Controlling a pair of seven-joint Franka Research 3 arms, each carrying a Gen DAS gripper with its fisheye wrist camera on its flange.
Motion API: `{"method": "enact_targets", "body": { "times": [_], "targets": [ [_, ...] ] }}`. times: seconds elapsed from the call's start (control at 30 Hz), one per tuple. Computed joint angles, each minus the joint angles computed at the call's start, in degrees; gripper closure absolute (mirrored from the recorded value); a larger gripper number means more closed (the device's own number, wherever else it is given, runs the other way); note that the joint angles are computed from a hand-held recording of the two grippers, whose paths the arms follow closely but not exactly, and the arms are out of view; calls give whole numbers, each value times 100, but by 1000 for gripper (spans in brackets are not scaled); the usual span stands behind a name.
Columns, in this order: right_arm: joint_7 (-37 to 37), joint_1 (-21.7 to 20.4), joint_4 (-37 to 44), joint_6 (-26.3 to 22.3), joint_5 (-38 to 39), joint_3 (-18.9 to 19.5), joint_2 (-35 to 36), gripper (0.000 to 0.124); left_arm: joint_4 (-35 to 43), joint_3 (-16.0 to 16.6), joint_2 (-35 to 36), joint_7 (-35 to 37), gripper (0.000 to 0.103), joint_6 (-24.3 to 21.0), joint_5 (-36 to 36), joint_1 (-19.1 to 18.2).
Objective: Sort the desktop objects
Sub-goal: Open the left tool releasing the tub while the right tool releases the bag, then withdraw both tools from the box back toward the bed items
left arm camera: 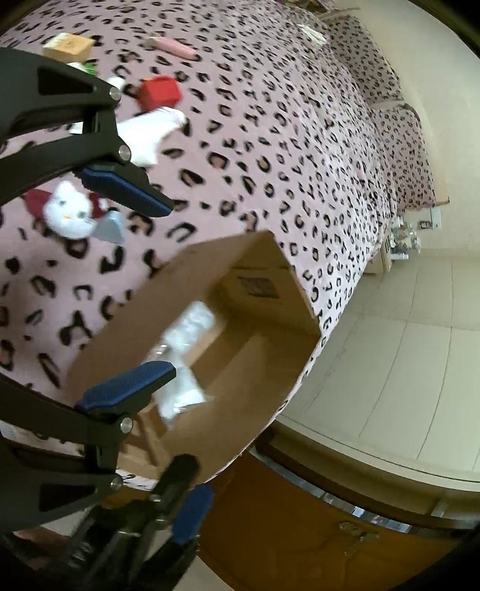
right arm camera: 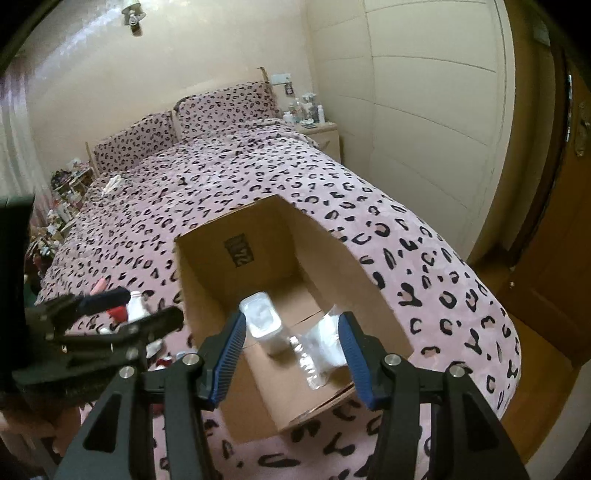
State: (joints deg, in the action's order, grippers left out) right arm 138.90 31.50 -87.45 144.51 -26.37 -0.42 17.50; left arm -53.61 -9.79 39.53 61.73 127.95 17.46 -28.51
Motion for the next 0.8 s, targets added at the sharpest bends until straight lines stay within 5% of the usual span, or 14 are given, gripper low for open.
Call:
{"method": "enact_targets", "body": {
  "times": [0.3, 0.8],
  "targets": [
    [78, 165, -320, 4, -131, 167, -165, 70, -2642, -194, -1563, -535, 21, 794, 120, 358],
    [-383, 518, -72, 96, 216, 351, 103, 70, -4590, -271, -2963, -1543, 20, 1398, 454, 805]
  ]
}}
